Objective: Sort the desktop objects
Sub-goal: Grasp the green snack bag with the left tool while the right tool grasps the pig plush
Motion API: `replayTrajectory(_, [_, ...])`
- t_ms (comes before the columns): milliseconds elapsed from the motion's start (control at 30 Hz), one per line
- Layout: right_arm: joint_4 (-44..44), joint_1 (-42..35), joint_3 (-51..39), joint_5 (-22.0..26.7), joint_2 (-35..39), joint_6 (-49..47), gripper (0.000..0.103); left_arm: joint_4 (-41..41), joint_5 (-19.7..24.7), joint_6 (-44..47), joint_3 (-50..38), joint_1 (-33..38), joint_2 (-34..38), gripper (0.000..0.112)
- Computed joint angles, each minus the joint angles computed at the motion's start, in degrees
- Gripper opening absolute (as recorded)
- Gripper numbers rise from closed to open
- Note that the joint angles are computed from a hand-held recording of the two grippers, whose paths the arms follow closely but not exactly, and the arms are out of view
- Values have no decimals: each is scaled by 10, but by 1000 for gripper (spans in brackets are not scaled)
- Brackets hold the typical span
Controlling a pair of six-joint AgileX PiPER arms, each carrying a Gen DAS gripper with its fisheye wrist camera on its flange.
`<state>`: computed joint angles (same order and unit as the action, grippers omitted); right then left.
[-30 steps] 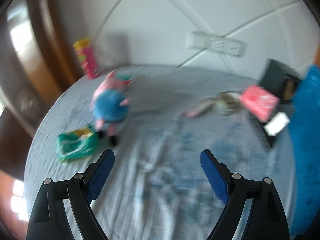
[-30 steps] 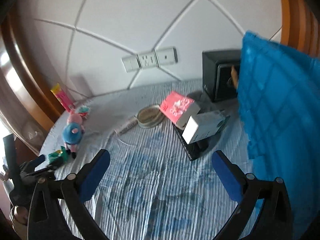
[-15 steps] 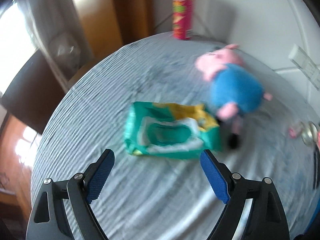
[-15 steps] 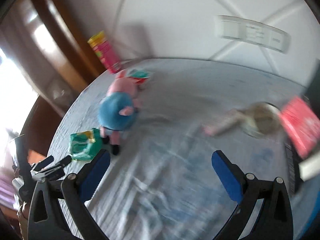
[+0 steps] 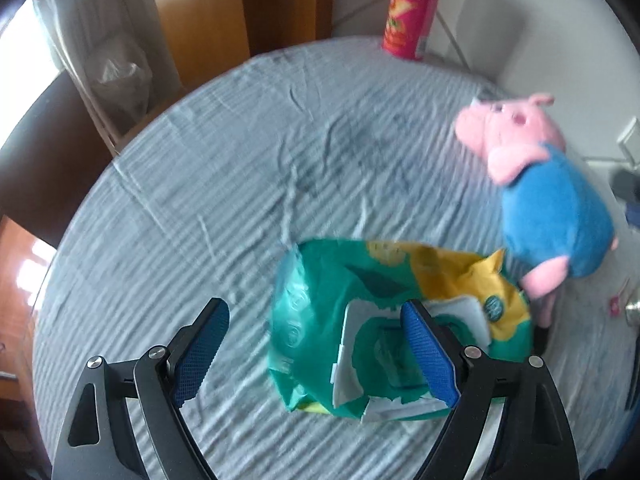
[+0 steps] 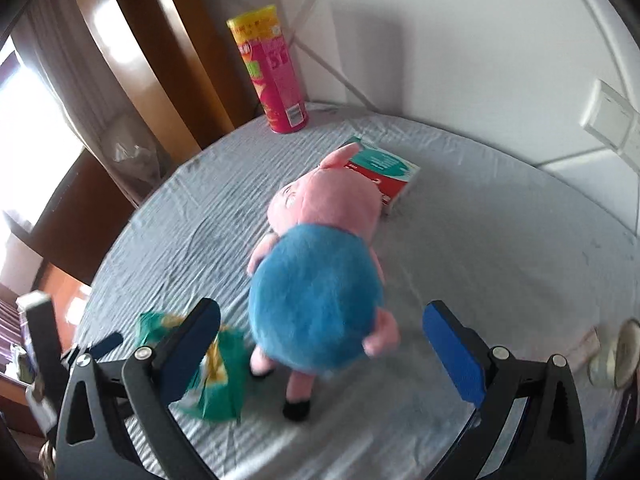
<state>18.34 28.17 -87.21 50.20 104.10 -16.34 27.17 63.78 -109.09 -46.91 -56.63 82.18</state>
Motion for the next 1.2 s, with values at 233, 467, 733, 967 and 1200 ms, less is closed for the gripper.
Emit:
replayTrajectory(233, [-50, 36, -86, 25, 115, 46, 103, 30, -38, -7, 11, 16, 22, 96])
replayTrajectory(467, [-16, 24, -52, 15, 129, 11, 95, 54, -73, -30, 31, -4, 7, 73])
replayTrajectory(733, [-20, -3, 113, -9, 4, -31, 87, 39, -28, -79, -9, -115, 18, 47])
replayTrajectory(967, [-12, -87, 271, 32, -129, -95, 87, 3, -14, -59, -44, -169, 45, 86])
replayTrajectory(1200, [2, -183, 329, 65, -183, -176, 94, -5, -53, -41, -42, -143, 57, 93])
